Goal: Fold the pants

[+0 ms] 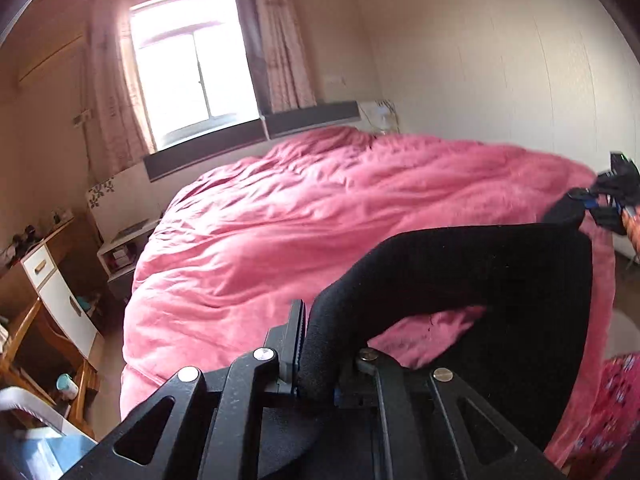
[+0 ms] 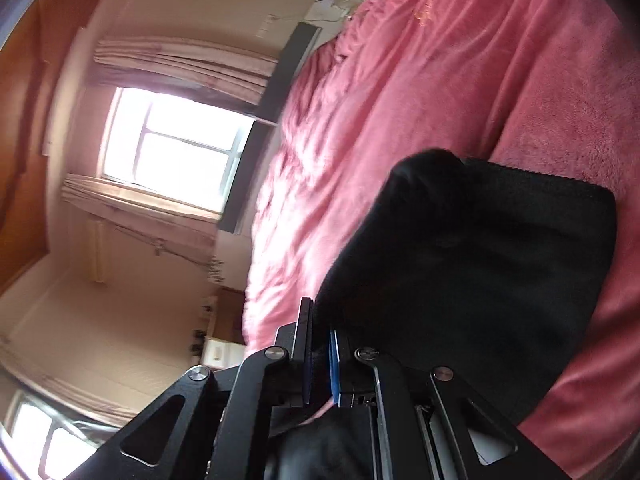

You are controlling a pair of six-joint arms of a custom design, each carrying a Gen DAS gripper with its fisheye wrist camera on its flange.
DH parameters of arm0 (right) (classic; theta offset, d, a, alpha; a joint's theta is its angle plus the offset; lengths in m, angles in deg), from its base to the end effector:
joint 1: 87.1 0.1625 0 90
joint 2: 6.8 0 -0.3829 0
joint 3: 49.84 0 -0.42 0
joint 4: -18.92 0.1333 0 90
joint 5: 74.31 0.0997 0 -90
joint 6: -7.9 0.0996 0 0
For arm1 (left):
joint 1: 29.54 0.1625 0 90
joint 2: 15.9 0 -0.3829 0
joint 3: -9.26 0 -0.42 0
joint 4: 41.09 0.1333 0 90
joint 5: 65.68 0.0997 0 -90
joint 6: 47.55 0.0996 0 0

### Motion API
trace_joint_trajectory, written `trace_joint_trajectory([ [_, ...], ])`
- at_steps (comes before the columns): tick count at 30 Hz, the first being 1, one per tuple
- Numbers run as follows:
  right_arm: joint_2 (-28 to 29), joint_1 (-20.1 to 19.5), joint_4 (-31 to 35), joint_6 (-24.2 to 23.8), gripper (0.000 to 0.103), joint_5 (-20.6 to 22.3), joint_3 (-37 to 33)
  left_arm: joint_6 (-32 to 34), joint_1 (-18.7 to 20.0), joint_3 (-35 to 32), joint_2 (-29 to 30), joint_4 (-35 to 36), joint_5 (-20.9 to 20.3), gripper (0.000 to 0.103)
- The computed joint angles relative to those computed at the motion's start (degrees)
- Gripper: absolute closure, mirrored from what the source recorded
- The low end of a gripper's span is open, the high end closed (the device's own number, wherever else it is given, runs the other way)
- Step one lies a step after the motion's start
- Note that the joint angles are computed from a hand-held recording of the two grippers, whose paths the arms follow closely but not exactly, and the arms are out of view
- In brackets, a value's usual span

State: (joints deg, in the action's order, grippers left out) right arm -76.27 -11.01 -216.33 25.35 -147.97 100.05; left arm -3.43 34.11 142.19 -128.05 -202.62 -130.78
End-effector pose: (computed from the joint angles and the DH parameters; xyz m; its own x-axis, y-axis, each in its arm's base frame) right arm 0.0765 -0.3621 0.1565 -0.9163 0.1081 -0.3855 0.3952 0.3988 -0.8275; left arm -0.0122 -0.4195 0.3882 -0.4919 0.4740 -0.7303 0.8682 0.3301 -0.3705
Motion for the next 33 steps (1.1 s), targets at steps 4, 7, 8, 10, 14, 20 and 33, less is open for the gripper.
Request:
trace_joint_trajectory([
  [4, -1.44, 1.87, 1.63, 1.95, 0.096, 2.03, -1.97, -2.48, 1.59, -5.38, 6.4, 2.03, -0.31, 0.092],
  [7, 0.35, 3.49, 4.1, 5.28, 0.096, -1.42, -8.21, -3.38, 3.48, -11.78, 17.96, -0.97, 3.18, 0.082],
  [8, 1.45, 3.95, 5.92, 5.32, 0.092, -2.78, -11.33, -3.42, 3.93, -13.45, 22.07, -4.33, 5.6, 0.076],
  [10, 3.8, 6.22, 8.92, 4.32, 0.088, -10.58, -17.0, -4.52, 4.85, -17.26, 27.94, -7.6, 10.59, 0.07],
  [14, 7.72, 10.35, 11.35, 0.57, 0.031, -26.4, -22.69, -13.63, 7.31, -19.57, 28.26, -6.27, 9.72, 0.067],
  [20, 14.97, 15.53, 4.43, -17.77, 0.031, -31.61, -19.59, -18.45, 9.62, -18.7, 23.17, -10.0, 7.47, 0.055],
  [33, 15.26, 6.81, 13.73, -2.82, 0.031, -23.06, -23.62, -29.7, 23.6, -20.81, 17.76, -7.02, 14.92, 0.055],
])
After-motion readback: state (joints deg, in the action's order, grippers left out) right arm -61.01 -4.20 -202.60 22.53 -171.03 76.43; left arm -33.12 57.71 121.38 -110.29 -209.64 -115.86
